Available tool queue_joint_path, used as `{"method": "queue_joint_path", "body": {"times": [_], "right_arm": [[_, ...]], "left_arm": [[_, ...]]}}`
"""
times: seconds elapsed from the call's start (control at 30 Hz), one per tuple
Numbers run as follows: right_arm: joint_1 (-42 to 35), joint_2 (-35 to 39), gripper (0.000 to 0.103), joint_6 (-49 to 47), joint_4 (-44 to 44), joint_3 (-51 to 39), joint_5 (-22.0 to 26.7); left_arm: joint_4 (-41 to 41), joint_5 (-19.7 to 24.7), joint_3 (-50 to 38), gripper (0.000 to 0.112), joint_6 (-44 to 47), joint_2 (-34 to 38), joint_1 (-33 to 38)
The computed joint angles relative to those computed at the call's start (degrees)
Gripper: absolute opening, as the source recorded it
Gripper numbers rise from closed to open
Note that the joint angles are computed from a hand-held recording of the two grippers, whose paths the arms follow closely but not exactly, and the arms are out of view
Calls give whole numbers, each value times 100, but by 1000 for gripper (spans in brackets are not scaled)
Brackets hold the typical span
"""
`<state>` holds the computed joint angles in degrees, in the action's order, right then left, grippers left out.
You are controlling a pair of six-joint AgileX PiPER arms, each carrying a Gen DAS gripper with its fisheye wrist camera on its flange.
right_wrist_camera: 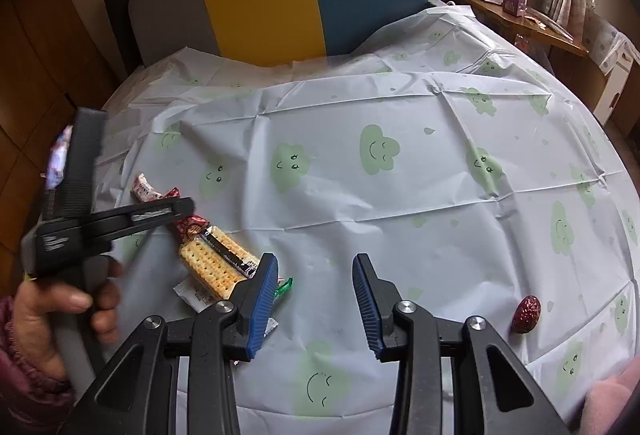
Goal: Organize snacks
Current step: 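Grasp the red printed wafer bar with the left tool and lift it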
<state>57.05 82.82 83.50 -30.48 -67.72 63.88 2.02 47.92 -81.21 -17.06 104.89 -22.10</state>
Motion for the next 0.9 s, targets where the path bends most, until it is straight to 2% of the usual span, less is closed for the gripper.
{"method": "queue_joint_path", "body": {"times": [0.03,0.07,0.1,0.13,0.4,0.53,0.73,0.8,0.9], "right_arm": [[-7,-3,39,-12,9,5,-7],[-14,1,39,-14,15,8,-4],[-26,-2,39,-13,26,17,-14],[-38,-3,39,-20,40,21,-28],[-65,62,39,-99,116,27,2],[-111,107,39,-250,258,41,-81],[-104,86,39,-430,414,107,-415],[-105,55,39,-588,487,151,-684],[-43,159,39,-795,519,57,-808]], "left_arm": [[6,-115,126,55,118,-76,-29],[-118,-251,273,47,333,-164,-11],[-287,-359,416,37,579,-254,22],[-458,-431,565,22,851,-352,70],[-1171,-544,1699,22,2484,-1268,535],[-1281,-709,2579,22,3193,-2037,744],[-1114,-1092,4026,22,3578,-3467,772],[-1285,-1164,4386,22,3751,-3830,895],[-1532,-1330,4770,22,3915,-4191,1070]]}}
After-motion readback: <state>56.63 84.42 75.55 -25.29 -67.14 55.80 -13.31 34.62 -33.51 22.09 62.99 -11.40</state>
